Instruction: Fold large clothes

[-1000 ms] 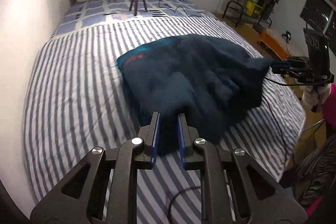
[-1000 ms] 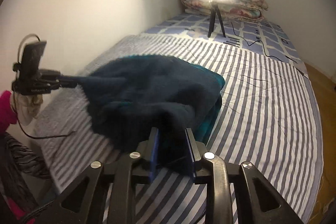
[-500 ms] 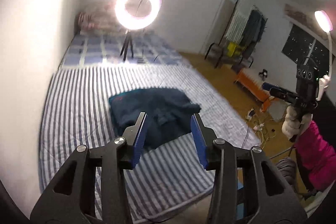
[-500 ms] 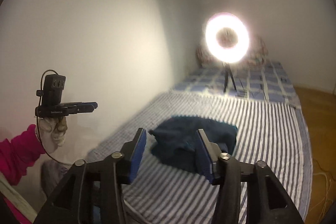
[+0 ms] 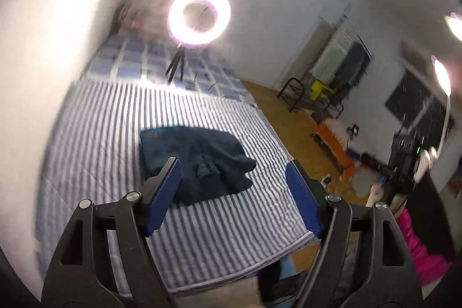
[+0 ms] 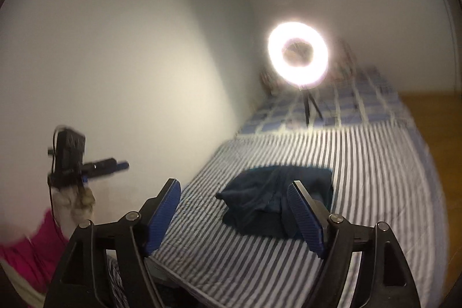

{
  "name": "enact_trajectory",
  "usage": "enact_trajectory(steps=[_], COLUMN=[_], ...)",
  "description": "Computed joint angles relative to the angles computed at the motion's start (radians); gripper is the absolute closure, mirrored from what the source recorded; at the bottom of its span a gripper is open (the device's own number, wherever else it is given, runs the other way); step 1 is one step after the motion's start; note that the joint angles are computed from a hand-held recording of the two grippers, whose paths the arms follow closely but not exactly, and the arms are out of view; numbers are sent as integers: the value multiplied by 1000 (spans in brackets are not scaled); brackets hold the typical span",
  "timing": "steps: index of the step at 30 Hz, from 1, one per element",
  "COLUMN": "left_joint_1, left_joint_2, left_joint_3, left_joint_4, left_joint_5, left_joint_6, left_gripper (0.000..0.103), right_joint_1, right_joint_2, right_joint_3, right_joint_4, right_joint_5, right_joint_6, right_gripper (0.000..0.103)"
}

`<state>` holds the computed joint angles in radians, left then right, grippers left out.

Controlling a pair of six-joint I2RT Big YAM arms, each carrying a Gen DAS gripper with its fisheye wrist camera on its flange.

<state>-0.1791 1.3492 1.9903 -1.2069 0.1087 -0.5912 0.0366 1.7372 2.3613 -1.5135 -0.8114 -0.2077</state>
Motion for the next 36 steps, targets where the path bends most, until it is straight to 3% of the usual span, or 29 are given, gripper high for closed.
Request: enact_trajectory(steps=[6, 12, 18, 20, 21, 22, 24, 25, 26, 29, 31, 33, 36], left_joint_1=[91, 146, 168, 170, 172, 175, 177, 174, 173, 171, 178, 184, 185], left_joint_2=[50, 137, 248, 277, 288, 300, 313, 326, 336, 326, 300, 283, 294], left_joint_3=[-208, -287, -245, -231, -229, -230, -227, -216, -205, -205, -220, -235, -259], left_joint_4=[174, 263, 245, 233, 234, 243, 243, 233, 221, 240, 274, 273, 189], left_joint_5=[143, 237, 267, 257, 270, 296, 307, 303, 300, 308, 339, 347, 311], left_joint_6=[-200, -365, -360, -343, -345, -348, -338, -318, -307, -304, -307, -286, -235], left_gripper=[26, 26, 26, 35, 45, 56, 67, 81, 88, 93, 94, 94, 94], right_joint_1=[44, 61, 79, 85, 85, 85, 89, 89, 88, 64, 50, 42, 40], right_joint_2=[89, 190, 298, 329, 339, 355, 394, 423, 427, 418, 388, 369, 376], right_joint_3=[-94, -104, -24, -6, -3, 12, 69, 113, 117, 117, 96, 73, 9], right_joint_4=[34, 55, 20, 41, 51, 45, -4, -48, -59, -73, -69, -75, -109], right_joint_5=[112, 147, 174, 177, 152, 130, 114, 93, 83, -35, -78, -71, -15], right_joint_6=[120, 229, 258, 287, 298, 298, 272, 257, 258, 313, 298, 267, 267], right_gripper=[24, 24, 24, 25, 26, 32, 57, 81, 88, 94, 95, 95, 95])
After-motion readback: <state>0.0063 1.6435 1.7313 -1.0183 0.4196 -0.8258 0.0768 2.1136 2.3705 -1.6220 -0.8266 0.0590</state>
